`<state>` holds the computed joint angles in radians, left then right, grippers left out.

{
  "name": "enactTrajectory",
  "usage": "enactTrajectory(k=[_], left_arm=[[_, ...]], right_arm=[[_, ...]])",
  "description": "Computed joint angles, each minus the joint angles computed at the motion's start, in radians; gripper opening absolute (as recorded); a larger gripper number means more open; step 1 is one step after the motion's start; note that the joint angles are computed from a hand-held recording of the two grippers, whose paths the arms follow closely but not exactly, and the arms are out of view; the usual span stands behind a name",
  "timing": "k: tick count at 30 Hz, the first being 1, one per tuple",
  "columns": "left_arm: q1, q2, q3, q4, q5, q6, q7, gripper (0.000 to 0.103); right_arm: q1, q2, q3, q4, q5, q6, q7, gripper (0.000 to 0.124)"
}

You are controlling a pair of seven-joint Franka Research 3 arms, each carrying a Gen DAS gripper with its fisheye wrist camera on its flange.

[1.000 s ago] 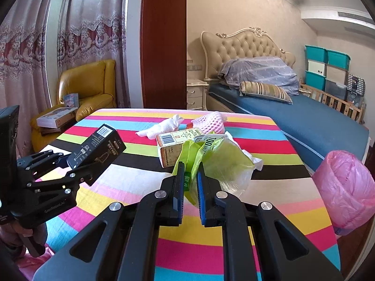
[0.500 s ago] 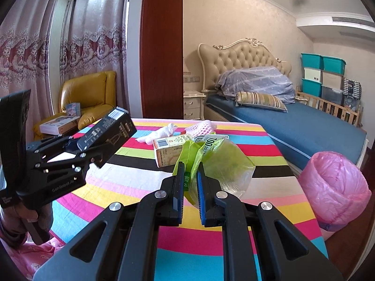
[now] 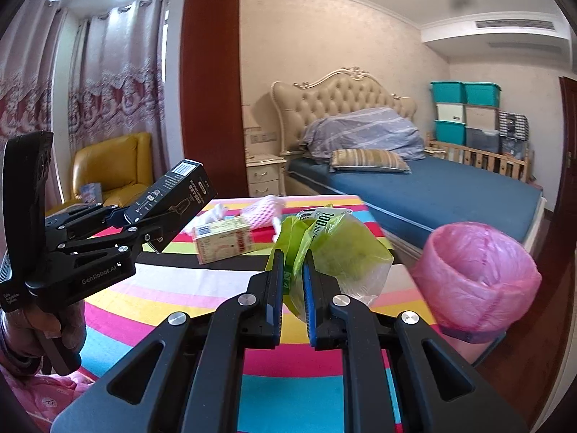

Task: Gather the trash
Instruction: 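Lift the black box and green bag toward the wastebasket, then open both tools to drop the black box and green bag inside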

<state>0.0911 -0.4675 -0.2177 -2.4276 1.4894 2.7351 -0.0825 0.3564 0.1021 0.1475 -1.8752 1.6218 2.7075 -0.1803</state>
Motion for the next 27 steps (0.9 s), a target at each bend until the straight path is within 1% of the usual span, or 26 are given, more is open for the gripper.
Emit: enactTrajectory(k=[5,9,14,21,24,27], left_arm=[[-0.003,0.126,0.014,0.115,0.048,0.066,-0.016,0.038],[-0.026,0.239,0.025,0.228,0.062,0.105,0.005,0.038],[-0.057,0.349,0.047,0.341,0.051,0.138,0.029,0.038],[-0.103,0.48,0.074,0.477,0.018,0.176,0.113,0.038],[-0.124,0.56,0.089,0.567,-0.053,0.206,0.196,0.038],[-0.15,0.626,0.11,0.644,-0.133,0.223,0.27,0.038]], right_arm=[[-0.02,0.026,-0.014,0.036,0.033,0.035,-0.023,0.013],[-0.045,0.062,-0.023,0.086,0.037,0.06,-0.011,0.013],[-0.083,0.11,-0.024,0.149,0.031,0.091,-0.001,0.013],[-0.14,0.211,-0.01,0.282,-0.043,0.097,0.069,0.013],[-0.162,0.273,0.005,0.362,-0.105,0.103,0.1,0.013],[-0.186,0.337,0.018,0.446,-0.194,0.084,0.172,0.013]])
